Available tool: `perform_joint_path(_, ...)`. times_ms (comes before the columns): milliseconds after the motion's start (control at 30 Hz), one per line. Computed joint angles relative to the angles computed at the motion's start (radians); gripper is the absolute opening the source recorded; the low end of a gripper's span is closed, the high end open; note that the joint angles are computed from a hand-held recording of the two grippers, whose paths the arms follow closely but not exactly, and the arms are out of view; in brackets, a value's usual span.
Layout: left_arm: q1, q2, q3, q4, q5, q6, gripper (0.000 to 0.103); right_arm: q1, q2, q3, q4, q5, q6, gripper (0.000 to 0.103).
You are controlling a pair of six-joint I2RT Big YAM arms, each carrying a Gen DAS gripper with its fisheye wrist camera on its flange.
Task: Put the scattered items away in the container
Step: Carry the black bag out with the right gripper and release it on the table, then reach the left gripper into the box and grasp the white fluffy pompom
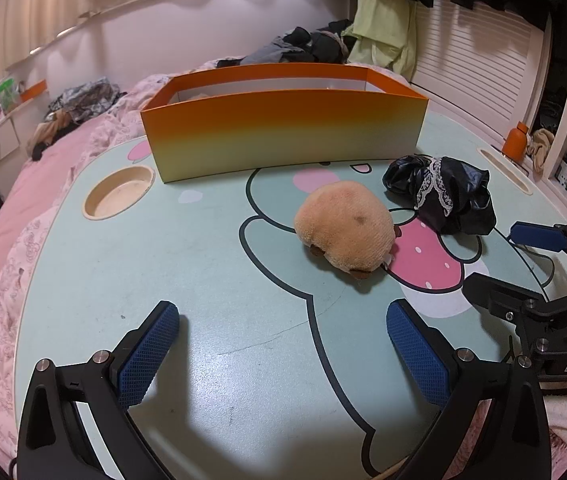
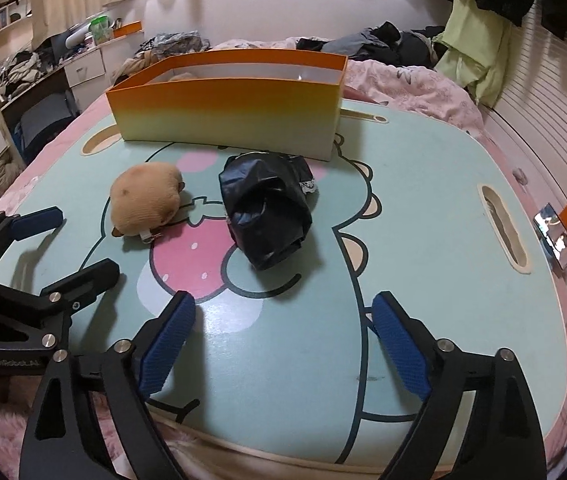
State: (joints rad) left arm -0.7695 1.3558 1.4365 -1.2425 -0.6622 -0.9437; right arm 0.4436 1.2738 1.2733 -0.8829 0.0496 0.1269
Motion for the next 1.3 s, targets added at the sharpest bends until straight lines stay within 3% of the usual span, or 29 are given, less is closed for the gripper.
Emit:
perform_joint_path(67, 0.000, 0.000, 0.000, -0.001, 0.001, 0.001, 0.103, 0.002, 0.005, 0.005, -0.009, 0.004, 0.005, 0.102)
perform_joint_path(300, 0.028, -0.010, 0.021, 0.002, 0.070, 0.047, 0.102, 0.008, 0.008, 0.014, -0.019, 0.007, 0.012, 0.102)
perform_joint_path(400, 0.057, -0.044, 0.061, 0.018, 0.037, 0.063, 0.102, 0.008, 0.010, 0.016, -0.019, 0.006, 0.010, 0.102)
perform_joint_path(500, 0.110, -0.034, 0.177, 0.028, -0.008, 0.179, 0.102, 0.008, 0.012, 0.020, -0.021, 0.006, 0.010, 0.102)
perform_joint_path(600, 0.198, 0.057, 0.349, -0.036, 0.093, 0.294, 0.101, 0.007, 0.013, 0.021, -0.021, 0.005, 0.009, 0.102)
perform_joint_path(700, 0.312, 0.209, 0.540, -0.140, 0.324, 0.341, 0.093, 0.006, 0.014, 0.022, -0.019, 0.004, 0.009, 0.102)
perform_joint_path(767, 0.375, 0.320, 0.653, -0.225, 0.443, 0.325, 0.082, 0.006, 0.014, 0.023, -0.018, 0.004, 0.009, 0.102)
perform_joint_path(833, 0.407, 0.412, 0.746, -0.321, 0.460, 0.272, 0.063, 0.007, 0.014, 0.022, -0.018, 0.004, 0.010, 0.102)
perform_joint_path(867, 0.421, 0.450, 0.785, -0.355, 0.469, 0.254, 0.062, 0.007, 0.014, 0.021, -0.016, 0.003, 0.009, 0.102)
perform_joint_path(1000, 0.441, 0.487, 0.791, -0.363, 0.491, 0.196, 0.062, 0.006, 0.013, 0.020, -0.013, 0.002, 0.008, 0.102)
perform_joint_path(1167, 0.450, 0.496, 0.773, -0.340, 0.515, 0.180, 0.061, 0.006, 0.013, 0.018, -0.008, 0.001, 0.008, 0.102)
perform_joint_path(1200, 0.453, 0.497, 0.771, -0.335, 0.523, 0.175, 0.057, 0.006, 0.013, 0.018, -0.008, 0.001, 0.008, 0.102)
perform_joint_path(1233, 0.456, 0.505, 0.780, -0.345, 0.531, 0.172, 0.041, 0.006, 0.013, 0.018, -0.008, 0.001, 0.008, 0.102)
perform_joint_path(1300, 0.459, 0.512, 0.782, -0.349, 0.534, 0.176, 0.037, 0.006, 0.013, 0.018, -0.008, 0.001, 0.008, 0.102)
